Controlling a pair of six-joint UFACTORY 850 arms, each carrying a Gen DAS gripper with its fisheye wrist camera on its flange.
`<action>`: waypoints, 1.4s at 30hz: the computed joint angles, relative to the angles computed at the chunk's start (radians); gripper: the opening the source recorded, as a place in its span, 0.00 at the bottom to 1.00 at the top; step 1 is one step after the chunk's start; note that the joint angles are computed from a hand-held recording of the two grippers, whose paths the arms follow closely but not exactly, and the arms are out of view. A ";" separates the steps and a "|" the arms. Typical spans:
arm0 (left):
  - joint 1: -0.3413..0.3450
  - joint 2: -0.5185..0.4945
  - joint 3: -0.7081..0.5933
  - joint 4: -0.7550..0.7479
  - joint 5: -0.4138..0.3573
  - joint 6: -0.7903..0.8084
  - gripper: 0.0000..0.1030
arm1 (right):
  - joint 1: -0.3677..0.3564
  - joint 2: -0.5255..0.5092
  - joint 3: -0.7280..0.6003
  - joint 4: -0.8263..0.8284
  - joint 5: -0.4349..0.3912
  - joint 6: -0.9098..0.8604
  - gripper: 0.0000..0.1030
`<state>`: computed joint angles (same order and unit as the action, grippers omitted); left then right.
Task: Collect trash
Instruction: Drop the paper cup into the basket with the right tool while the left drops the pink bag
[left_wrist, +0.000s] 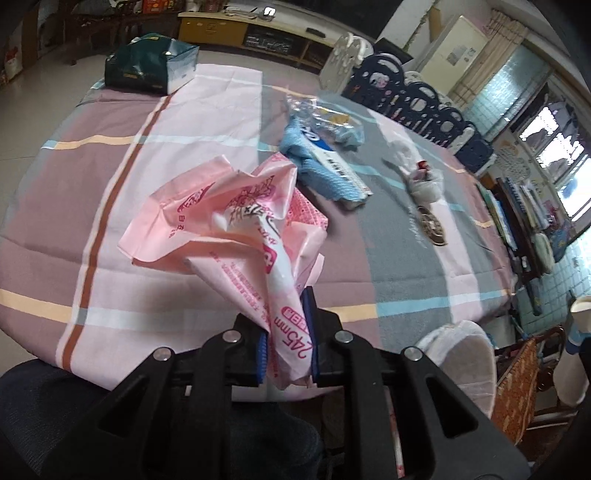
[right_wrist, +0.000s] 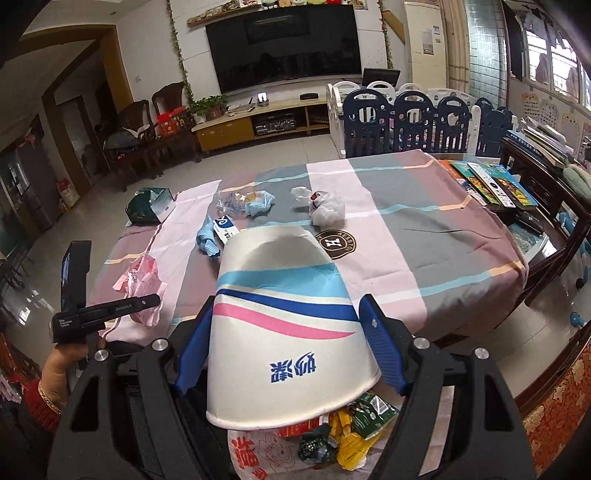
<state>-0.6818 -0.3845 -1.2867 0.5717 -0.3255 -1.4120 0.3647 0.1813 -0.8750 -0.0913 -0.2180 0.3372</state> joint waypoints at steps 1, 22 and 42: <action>-0.008 0.016 0.016 0.029 0.027 -0.025 0.17 | -0.010 0.025 0.013 0.004 -0.011 -0.013 0.73; -0.225 -0.144 -0.268 -0.365 -0.098 0.636 0.17 | -0.118 0.065 0.195 0.365 -0.196 -0.418 0.74; -0.224 -0.238 -0.335 -0.960 -0.140 1.258 0.24 | -0.190 0.224 0.188 0.310 -0.127 -0.417 0.92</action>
<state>-0.9058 -0.6228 -1.6221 -0.3882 -0.4656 -0.1538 0.1745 0.4052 -0.6868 0.2186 -0.3449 -0.0794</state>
